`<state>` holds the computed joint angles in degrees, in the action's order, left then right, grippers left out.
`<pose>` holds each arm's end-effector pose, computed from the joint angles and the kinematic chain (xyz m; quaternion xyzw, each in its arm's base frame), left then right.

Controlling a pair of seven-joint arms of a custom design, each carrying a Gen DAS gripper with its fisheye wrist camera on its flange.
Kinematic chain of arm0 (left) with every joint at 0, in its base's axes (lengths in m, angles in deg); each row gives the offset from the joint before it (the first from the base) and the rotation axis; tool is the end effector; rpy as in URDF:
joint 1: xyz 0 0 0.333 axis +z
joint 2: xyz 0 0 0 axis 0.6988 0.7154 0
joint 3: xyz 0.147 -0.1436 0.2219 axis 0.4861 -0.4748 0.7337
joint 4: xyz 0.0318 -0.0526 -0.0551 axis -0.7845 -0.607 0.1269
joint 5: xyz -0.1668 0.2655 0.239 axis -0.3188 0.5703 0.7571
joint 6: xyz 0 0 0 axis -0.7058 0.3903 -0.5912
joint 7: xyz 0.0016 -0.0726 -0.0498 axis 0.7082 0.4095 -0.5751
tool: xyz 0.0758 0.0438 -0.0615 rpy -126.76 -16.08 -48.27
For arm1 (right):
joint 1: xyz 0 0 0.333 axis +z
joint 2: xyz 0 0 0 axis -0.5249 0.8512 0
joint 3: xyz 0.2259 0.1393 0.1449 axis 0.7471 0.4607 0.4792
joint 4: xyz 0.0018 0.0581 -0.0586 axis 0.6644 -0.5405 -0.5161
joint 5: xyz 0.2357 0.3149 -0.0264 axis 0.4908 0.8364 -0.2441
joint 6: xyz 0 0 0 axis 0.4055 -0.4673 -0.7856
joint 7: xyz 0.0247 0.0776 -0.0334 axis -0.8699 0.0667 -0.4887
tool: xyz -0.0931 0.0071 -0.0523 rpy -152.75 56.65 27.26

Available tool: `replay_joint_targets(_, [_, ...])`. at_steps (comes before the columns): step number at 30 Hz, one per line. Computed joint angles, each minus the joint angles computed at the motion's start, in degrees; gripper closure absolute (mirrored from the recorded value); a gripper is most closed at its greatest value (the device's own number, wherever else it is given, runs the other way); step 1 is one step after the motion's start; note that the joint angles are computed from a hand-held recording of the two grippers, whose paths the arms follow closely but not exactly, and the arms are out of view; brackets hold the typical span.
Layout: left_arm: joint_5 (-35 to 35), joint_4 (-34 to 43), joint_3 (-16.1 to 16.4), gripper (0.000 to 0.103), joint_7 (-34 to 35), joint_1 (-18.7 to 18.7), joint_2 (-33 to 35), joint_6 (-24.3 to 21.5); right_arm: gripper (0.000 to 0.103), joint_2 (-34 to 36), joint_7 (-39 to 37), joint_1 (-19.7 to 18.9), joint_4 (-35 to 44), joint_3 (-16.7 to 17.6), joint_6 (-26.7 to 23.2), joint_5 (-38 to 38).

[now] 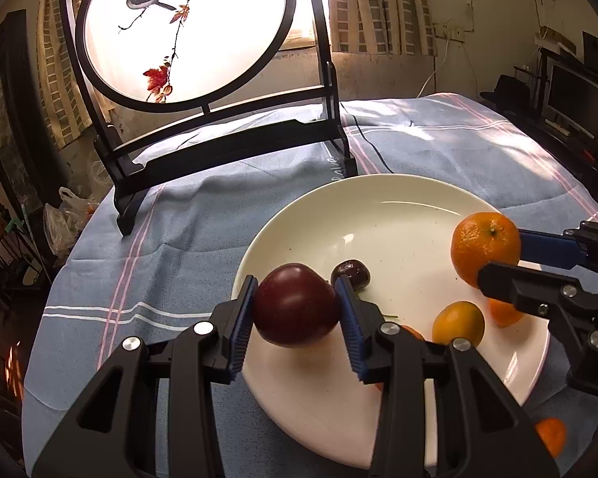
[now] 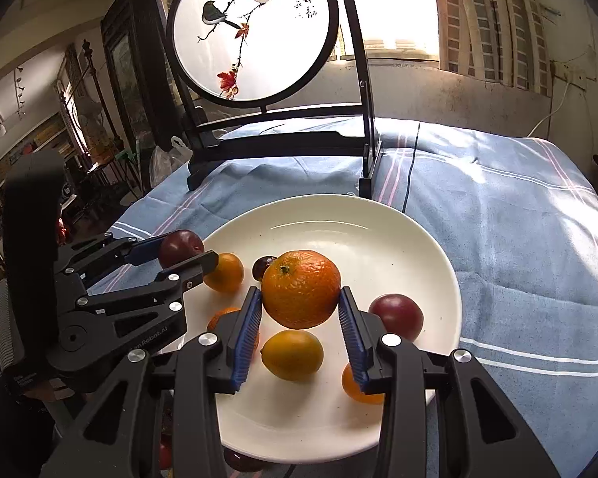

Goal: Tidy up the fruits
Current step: 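Carry both fruits over the plate, lower them and open both grippers, then withdraw both open grippers from the plate toward the remaining fruit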

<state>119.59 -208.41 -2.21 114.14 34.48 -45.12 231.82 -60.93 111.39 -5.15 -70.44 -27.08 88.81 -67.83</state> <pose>0.5042 -0.2598 0.4622 -0.5069 0.7611 -0.2813 0.2910 0.4537 0.3717 0.4708 -0.6799 0.6080 -0.1914 0.3626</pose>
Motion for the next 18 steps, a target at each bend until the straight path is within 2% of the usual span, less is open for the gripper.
replay_joint_targets(1, [0.06, 0.07, 0.01, 0.063, -0.28, 0.03, 0.08, -0.05, 0.061, -0.08, 1.56, -0.02, 0.06, -0.07, -0.2, -1.46])
replay_joint_targets(2, [0.54, 0.16, 0.02, 0.059, -0.98, 0.11, 0.17, -0.03, 0.058, -0.24, 1.87, -0.09, -0.08, -0.12, 0.14, -2.02])
replay_joint_targets(3, [3.02, 0.31, -0.02, 0.052, -3.59, 0.38, 0.1, -0.04, 0.051, -0.57, 4.0, -0.16, -0.11, -0.13, -0.06, -4.1])
replay_joint_targets(4, [6.04, 0.34, -0.03, 0.042, -6.62, 0.72, -0.16, 0.27, 0.049, -1.05, 6.19, -0.28, -0.25, -0.06, -0.16, -6.3])
replay_joint_targets(5, [7.93, 0.2, 0.02, 0.041, -8.46, 0.99, -0.5, 0.9, 0.049, -1.41, 6.25, -0.43, -0.4, 0.05, 0.28, -6.71])
replay_joint_targets(11, [8.46, -0.41, -0.35, 0.041, -8.98, 1.77, -1.62, 2.35, 0.048, -3.28, 11.28, -1.63, -0.69, 1.24, 1.48, -12.96])
replay_joint_targets(15, [7.5, -0.89, -0.46, 0.041, -8.36, 2.09, -2.62, 2.85, 0.047, -4.63, 11.59, -2.18, -1.04, 2.01, 1.67, -13.66])
replay_joint_targets(18, [5.87, -3.11, -0.58, 0.041, -8.14, 3.12, -6.03, 5.52, 0.047, -7.06, 11.26, -2.44, -2.16, 3.15, 2.2, -13.32])
